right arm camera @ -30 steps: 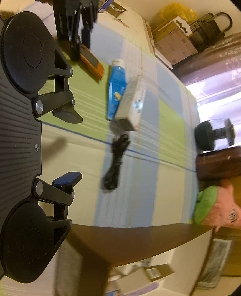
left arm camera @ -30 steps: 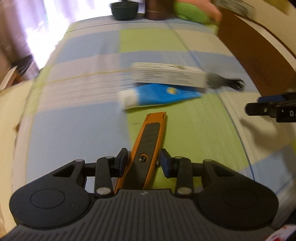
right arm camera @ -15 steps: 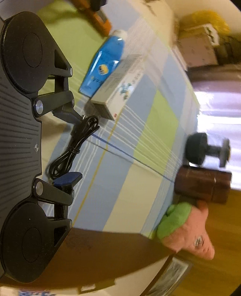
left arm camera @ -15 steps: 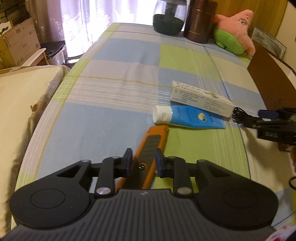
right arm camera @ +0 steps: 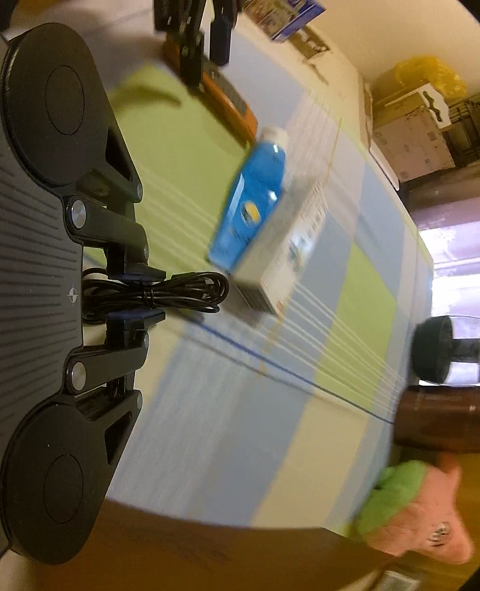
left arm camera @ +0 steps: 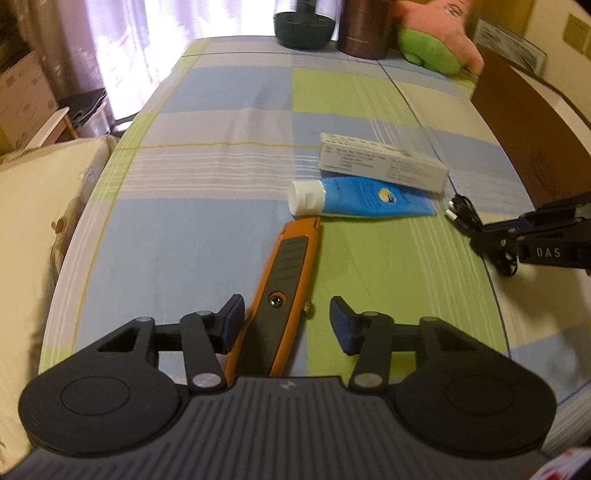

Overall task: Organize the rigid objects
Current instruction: 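Grasp the black USB cable with the right tool while the left tool holds the knife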

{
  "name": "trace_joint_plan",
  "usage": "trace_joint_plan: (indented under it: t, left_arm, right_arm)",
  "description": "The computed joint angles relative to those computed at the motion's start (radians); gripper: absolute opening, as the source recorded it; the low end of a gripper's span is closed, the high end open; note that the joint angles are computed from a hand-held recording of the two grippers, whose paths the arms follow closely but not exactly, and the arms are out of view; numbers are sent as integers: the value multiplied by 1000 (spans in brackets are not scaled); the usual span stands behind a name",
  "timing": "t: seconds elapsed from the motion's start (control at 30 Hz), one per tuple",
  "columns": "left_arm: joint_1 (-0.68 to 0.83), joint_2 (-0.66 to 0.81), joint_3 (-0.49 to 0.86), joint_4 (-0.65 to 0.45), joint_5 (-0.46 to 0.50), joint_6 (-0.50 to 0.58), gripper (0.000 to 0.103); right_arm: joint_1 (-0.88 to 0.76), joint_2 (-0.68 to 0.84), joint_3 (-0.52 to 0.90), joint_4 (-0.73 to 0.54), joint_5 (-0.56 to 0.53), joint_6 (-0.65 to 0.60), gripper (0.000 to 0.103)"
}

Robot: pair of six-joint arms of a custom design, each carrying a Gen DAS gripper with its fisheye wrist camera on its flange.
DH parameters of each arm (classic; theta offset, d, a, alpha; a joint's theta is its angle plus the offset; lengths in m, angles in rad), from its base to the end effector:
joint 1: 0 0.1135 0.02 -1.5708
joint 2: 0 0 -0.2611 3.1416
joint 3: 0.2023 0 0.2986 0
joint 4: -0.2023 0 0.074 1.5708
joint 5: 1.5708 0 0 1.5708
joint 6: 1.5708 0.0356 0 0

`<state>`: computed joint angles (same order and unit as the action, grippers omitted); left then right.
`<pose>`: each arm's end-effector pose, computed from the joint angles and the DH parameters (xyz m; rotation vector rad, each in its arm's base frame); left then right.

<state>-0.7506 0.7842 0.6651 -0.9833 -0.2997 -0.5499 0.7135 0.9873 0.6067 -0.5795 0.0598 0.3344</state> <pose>0.1399 -0.1161 0.2263 0.1667 2.5875 -0.0629 0.1774 0.1508 0.1887 -0.4592 2.5219 0.3378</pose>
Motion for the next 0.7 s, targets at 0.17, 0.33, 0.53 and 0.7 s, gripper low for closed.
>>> trace_joint_plan:
  t: [0.17, 0.33, 0.53, 0.7]
  left_arm:
    - [-6, 43, 3, 11, -10, 61, 48]
    - [7, 80, -3, 50, -18, 125, 45]
    - [-29, 95, 12, 23, -51, 57, 32]
    - [-83, 75, 21, -43, -40, -36, 29]
  right_arm:
    - [122, -20, -19, 14, 37, 122, 12]
    - [209, -3, -17, 36, 99, 171, 12]
    - [227, -1, -23, 45, 122, 215, 12]
    - [249, 0, -23, 44, 151, 229, 12]
